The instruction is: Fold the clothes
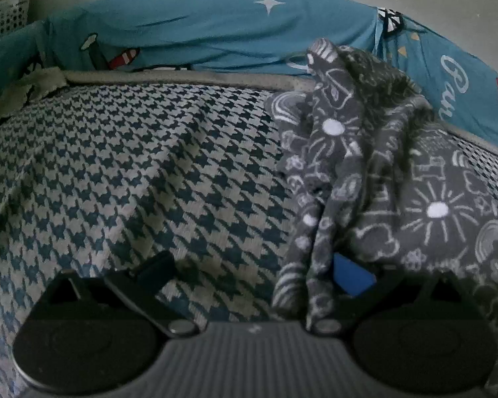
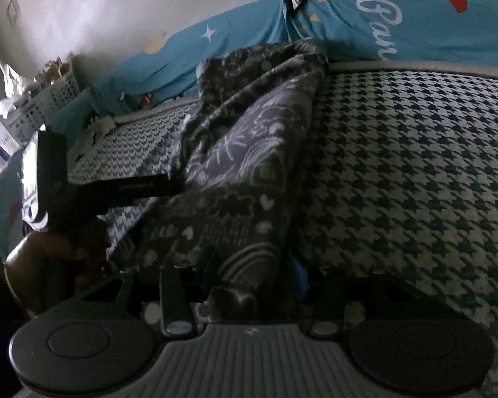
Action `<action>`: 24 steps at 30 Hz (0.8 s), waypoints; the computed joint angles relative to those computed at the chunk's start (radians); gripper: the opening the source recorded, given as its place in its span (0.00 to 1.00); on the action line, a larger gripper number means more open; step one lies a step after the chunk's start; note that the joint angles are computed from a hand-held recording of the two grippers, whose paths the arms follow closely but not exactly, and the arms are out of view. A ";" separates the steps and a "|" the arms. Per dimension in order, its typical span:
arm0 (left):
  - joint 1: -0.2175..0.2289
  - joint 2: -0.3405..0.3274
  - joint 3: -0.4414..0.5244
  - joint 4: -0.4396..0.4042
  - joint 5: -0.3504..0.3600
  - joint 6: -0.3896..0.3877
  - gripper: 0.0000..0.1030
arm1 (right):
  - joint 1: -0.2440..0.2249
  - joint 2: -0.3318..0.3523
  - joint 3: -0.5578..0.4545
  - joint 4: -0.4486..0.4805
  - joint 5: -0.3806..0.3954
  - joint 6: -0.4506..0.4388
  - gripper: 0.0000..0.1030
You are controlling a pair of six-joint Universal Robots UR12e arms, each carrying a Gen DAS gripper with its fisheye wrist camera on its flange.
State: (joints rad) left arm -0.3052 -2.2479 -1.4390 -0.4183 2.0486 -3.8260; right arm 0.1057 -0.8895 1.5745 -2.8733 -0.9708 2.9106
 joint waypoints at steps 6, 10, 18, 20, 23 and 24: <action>0.005 0.009 -0.015 0.029 -0.021 -0.019 1.00 | 0.000 0.000 0.001 -0.001 -0.016 0.007 0.50; 0.001 0.013 -0.015 0.049 -0.013 -0.008 1.00 | 0.001 -0.001 0.004 -0.006 -0.019 0.009 0.50; -0.005 0.002 0.019 0.080 -0.007 0.023 1.00 | 0.002 0.000 0.004 0.002 -0.022 0.013 0.50; -0.006 -0.004 0.033 0.069 -0.003 0.030 1.00 | 0.003 0.000 0.003 0.005 -0.023 0.014 0.50; -0.003 -0.012 0.050 0.050 -0.004 0.032 1.00 | 0.004 0.001 0.001 0.009 -0.029 0.013 0.51; -0.002 -0.014 0.054 0.047 -0.004 0.034 1.00 | 0.004 0.002 0.000 0.011 -0.031 0.015 0.52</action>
State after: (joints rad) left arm -0.3074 -2.2621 -1.3850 -0.3710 2.0451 -3.7921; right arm 0.1100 -0.8874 1.5746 -2.8623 -1.0013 2.9256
